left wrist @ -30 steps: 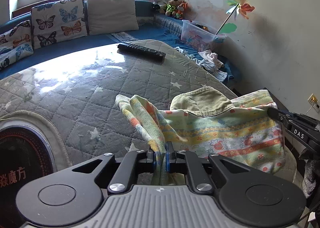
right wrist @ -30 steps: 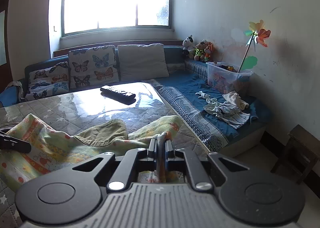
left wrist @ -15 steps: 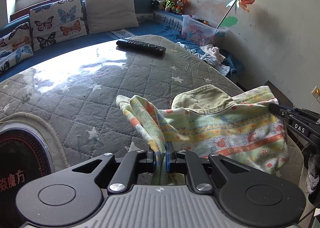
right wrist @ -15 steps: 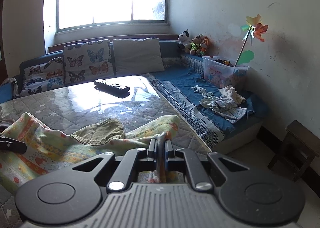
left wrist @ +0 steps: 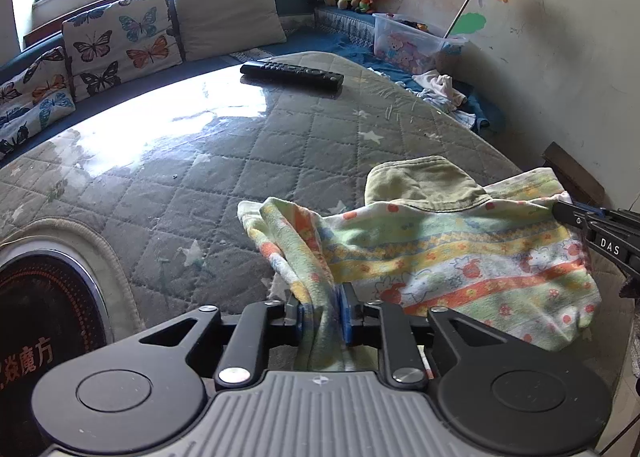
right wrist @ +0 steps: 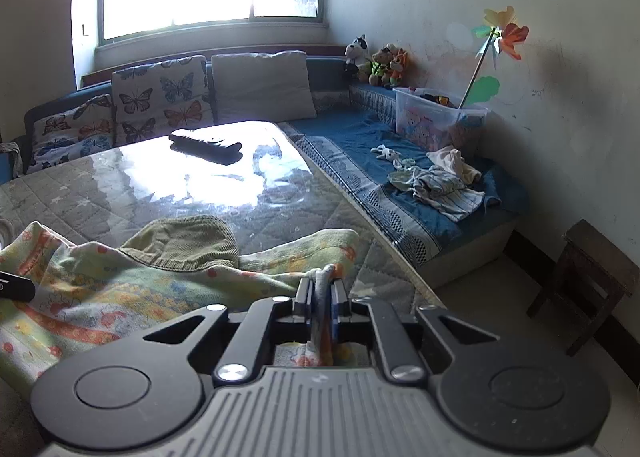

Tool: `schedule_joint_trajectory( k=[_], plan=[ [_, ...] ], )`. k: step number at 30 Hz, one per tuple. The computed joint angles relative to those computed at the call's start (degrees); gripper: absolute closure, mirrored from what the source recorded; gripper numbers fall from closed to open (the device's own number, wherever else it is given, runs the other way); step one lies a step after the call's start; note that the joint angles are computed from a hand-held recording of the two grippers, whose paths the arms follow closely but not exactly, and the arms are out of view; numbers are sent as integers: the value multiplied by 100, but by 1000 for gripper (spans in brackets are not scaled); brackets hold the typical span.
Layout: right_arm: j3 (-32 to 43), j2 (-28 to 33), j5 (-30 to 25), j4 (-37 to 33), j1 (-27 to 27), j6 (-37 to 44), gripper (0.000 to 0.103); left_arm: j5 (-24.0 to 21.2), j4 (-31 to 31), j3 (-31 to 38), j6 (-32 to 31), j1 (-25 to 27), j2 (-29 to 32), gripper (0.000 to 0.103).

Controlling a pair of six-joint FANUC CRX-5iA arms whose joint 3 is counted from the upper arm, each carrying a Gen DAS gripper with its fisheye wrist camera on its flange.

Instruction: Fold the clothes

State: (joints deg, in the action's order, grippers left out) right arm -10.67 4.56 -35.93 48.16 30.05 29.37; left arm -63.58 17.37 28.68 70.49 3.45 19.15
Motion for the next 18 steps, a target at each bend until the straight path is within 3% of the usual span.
schedule_joint_trajectory(
  k=[2,5,10,12,16,18],
  plan=[
    [9,10,-29,-47,10,37,90,-12,-87,19,13,-13,3,69],
    [18,22,-60,-86,33,61,85,-28,-158,4,12,-19,0,61],
    [-103,-71,22,-77,68,37,81,-18,-254,-43,32,-38,-32,53],
    [-174,-136,91,-97,105,68,73,2,-277,-84,12,-42,-66,49],
    [-187,-190,170,-266,186,278,70,23,-330,-151,16,-66,-117,43],
    [-195,-223,222,-408,240,416,63,28,-352,-181,18,-74,-140,42]
  ],
)
